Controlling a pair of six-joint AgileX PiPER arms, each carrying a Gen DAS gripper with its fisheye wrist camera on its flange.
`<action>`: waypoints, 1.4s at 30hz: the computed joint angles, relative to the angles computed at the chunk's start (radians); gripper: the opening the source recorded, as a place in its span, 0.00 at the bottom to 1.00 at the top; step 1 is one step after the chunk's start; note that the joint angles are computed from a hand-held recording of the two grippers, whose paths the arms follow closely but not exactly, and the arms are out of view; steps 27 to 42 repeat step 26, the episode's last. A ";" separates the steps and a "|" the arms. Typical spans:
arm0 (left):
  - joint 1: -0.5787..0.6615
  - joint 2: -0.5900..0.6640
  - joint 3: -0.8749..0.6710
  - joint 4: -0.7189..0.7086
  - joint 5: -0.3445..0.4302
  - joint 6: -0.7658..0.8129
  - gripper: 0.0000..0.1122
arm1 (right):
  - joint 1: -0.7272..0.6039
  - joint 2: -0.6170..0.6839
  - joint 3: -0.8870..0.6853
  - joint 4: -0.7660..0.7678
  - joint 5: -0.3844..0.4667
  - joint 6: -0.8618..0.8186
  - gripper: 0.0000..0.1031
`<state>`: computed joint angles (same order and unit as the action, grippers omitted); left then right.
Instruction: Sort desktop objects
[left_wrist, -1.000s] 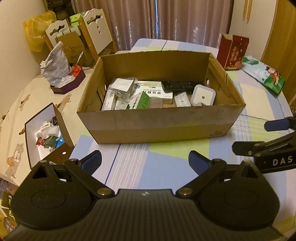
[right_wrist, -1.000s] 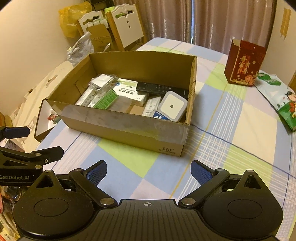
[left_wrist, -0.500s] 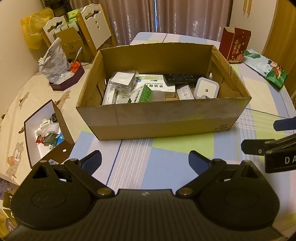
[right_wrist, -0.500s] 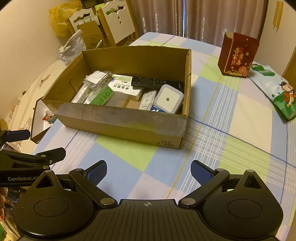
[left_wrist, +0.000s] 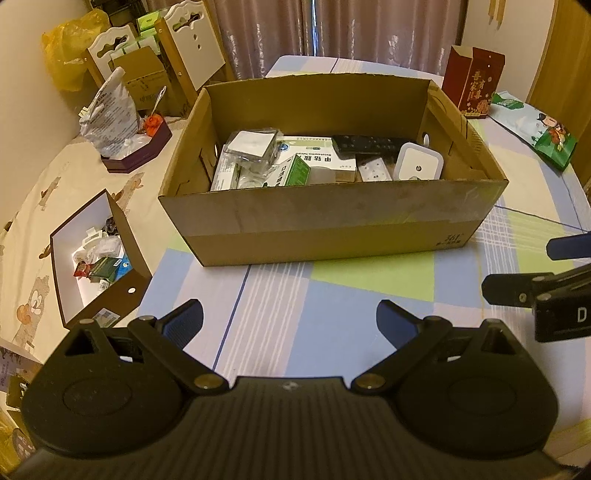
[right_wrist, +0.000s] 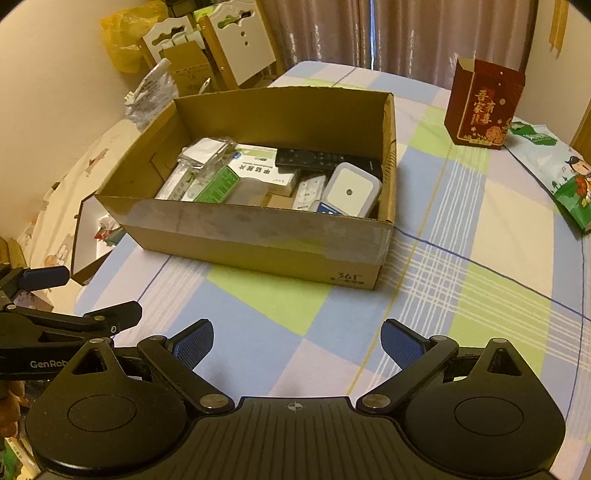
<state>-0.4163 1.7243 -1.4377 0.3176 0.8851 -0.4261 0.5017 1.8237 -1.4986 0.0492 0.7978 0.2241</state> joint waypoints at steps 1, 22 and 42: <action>-0.002 -0.002 0.001 0.005 0.001 -0.005 0.88 | 0.001 -0.001 0.001 0.001 -0.002 -0.003 0.96; -0.050 -0.036 0.036 0.103 0.039 -0.176 0.88 | -0.012 -0.006 0.015 0.072 -0.014 -0.126 0.96; -0.056 -0.045 0.046 0.122 0.051 -0.210 0.88 | -0.012 0.003 0.005 0.094 -0.016 -0.159 0.96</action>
